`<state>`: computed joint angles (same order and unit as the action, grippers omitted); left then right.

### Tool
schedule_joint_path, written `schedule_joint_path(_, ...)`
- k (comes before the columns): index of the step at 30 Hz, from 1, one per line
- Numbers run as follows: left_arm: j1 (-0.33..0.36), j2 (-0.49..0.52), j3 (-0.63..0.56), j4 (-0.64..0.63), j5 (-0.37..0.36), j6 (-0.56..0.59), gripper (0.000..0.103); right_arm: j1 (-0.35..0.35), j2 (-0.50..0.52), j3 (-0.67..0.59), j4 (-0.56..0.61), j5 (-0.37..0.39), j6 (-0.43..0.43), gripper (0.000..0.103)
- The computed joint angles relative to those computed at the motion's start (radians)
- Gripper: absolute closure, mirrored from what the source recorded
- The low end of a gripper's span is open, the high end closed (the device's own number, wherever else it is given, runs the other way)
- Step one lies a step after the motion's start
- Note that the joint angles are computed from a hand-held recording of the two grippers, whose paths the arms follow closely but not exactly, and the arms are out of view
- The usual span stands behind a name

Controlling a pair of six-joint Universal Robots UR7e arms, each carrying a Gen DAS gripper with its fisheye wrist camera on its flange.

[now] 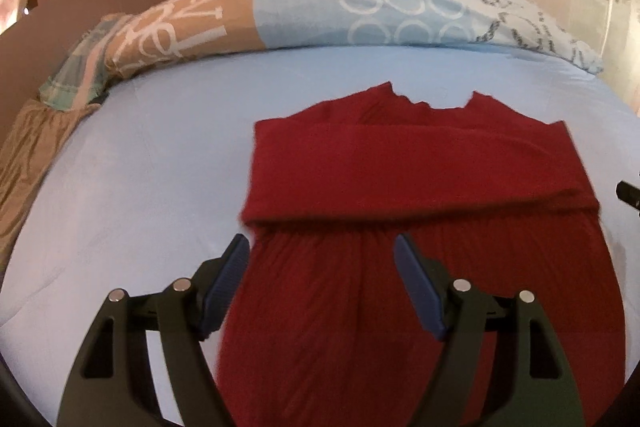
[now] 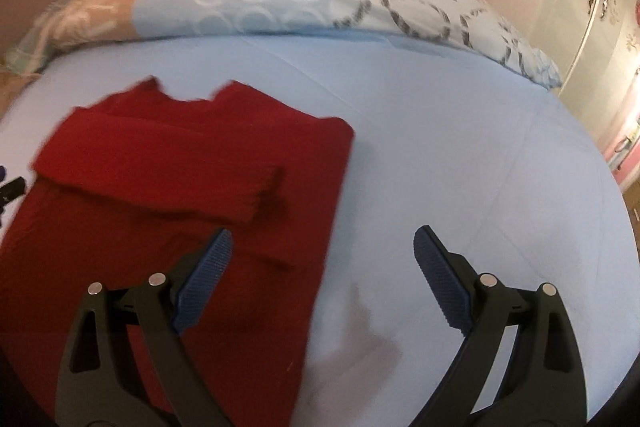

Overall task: Fold small clothes
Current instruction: 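Move both tools back toward the sweater hem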

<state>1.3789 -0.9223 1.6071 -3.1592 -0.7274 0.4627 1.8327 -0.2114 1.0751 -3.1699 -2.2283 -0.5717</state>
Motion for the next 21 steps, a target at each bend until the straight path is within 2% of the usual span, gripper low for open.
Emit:
schedule_joint_path(3, -0.024, -0.095, 0.134, -0.055, 0.011, 0.03, 0.027, 0.026, -0.085, 0.167, -0.088, 0.025, 0.01, 0.011)
schedule_joint_path(8, -0.076, -0.264, 0.366, -0.13, 0.024, 0.039, 0.026, 0.072, -0.219, 0.427, -0.204, 0.053, 0.086, 0.01)
schedule_joint_path(13, -0.142, -0.405, 0.574, -0.175, 0.047, 0.008, 0.024, 0.126, -0.279, 0.58, -0.304, 0.027, 0.115, 0.009)
schedule_joint_path(21, -0.2, -0.543, 0.726, -0.158, 0.068, -0.11, 0.024, 0.175, -0.34, 0.751, -0.406, -0.009, 0.17, 0.009)
